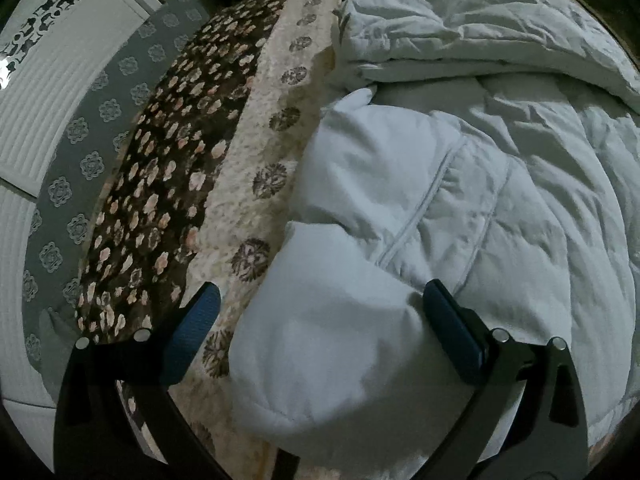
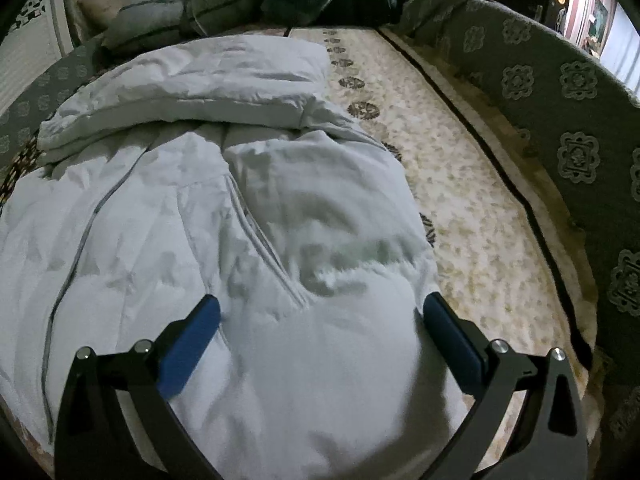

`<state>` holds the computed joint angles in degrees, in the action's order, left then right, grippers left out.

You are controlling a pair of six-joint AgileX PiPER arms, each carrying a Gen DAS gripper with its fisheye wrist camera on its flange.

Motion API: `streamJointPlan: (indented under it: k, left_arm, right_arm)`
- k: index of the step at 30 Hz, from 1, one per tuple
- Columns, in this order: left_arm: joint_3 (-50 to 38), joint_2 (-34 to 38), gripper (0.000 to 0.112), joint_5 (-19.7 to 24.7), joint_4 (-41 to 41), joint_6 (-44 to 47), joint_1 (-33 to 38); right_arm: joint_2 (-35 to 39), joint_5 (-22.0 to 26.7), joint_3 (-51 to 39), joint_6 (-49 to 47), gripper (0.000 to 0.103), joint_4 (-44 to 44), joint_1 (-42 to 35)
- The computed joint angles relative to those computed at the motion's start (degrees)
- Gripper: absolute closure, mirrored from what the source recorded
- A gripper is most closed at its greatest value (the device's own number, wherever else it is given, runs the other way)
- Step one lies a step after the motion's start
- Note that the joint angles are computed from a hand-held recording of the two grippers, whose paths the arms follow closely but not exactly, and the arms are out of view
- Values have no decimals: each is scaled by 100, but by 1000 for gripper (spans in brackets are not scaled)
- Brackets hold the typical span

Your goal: Fold large clothes

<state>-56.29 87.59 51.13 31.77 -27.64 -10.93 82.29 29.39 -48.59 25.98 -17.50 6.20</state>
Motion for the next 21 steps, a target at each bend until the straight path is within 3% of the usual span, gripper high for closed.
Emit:
streamJointPlan:
  k: [4,10,13,17,21]
  left_arm:
    - [278,-287,12,-166,-209,40,-26]
    - [954,-964,12,-668,-1271,841,508]
    - [1222,-1400,12,-731,-2027,1666,880]
    - [1492,-1697,12,-765,-1731,1326,558]
    - [1805,-1969,12,-775,-1220,782,259]
  right_arm:
    - [-442,-139,355,-272,2,280,-159]
    - [-1404,-447,1123,-1277,2,1111,-682]
    - [-1893,-573,1463,-859,2,578,-688]
    - [-2187,-543,1664,-193,2,-213,-635]
    - [-2207,-443,1756,-857,2,355,-900]
